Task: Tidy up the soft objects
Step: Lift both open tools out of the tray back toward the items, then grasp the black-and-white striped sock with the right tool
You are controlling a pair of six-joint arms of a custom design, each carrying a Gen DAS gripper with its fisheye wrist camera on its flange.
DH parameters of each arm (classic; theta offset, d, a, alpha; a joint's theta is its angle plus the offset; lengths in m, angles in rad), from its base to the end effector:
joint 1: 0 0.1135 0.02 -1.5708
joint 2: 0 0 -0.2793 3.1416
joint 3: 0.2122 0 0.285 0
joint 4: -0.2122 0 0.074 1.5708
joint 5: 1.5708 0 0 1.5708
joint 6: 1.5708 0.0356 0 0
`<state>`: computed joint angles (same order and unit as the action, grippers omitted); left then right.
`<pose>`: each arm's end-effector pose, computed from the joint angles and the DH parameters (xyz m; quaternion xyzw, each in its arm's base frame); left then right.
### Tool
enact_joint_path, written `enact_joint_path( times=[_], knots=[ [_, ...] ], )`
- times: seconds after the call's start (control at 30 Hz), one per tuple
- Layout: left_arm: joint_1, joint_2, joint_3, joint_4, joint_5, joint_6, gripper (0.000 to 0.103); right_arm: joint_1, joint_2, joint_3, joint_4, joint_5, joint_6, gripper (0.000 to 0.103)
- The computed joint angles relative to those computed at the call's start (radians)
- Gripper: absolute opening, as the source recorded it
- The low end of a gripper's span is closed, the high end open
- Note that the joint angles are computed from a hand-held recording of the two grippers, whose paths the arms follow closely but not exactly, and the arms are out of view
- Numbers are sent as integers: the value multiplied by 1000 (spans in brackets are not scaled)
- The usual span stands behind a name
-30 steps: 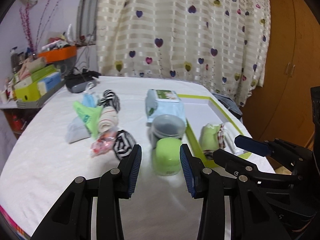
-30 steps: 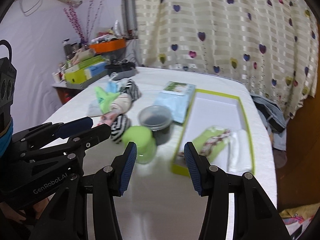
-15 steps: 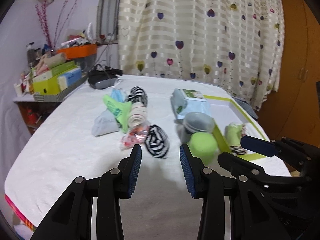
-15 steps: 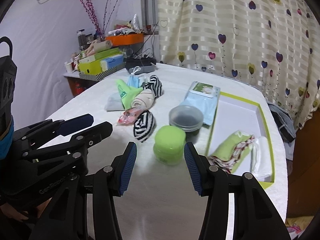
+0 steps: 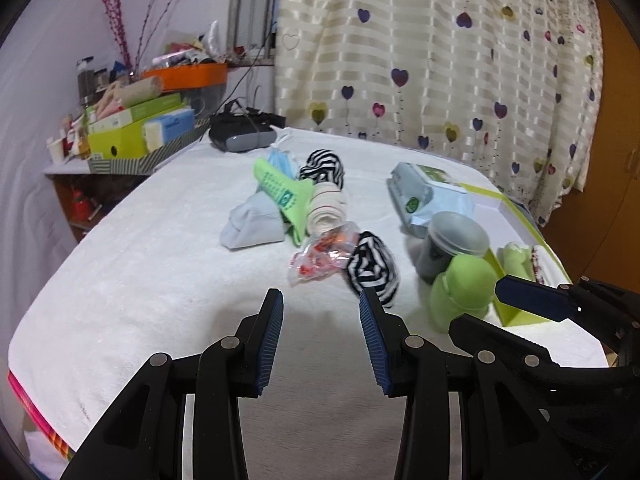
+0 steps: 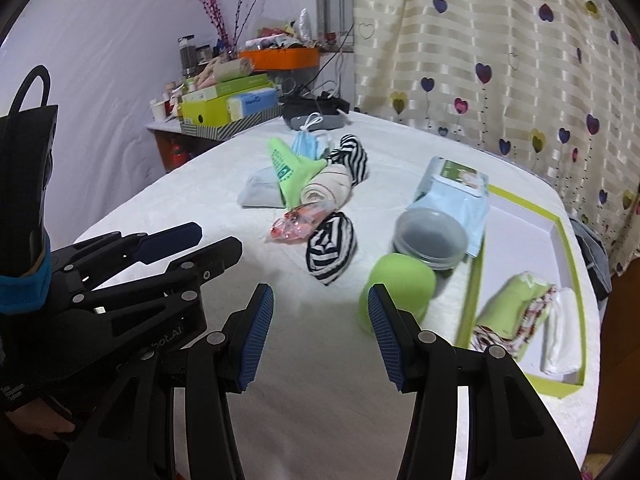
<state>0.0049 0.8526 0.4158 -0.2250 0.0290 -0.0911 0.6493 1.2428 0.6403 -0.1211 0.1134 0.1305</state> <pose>0.2005 -0.0001 0.1930 -0.0367 0.8977 -0.0319 0.4380 0.2219 0.1634 0.1971 -0.2109 0.8857 0.1082 0.3992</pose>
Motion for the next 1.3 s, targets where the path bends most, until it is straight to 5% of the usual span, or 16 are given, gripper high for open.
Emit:
enact_joint_path(
  times=[1.3],
  knots=[
    [325,222,75,85,305,66,39,1,364,291,-35,-6,-36,51]
  ],
)
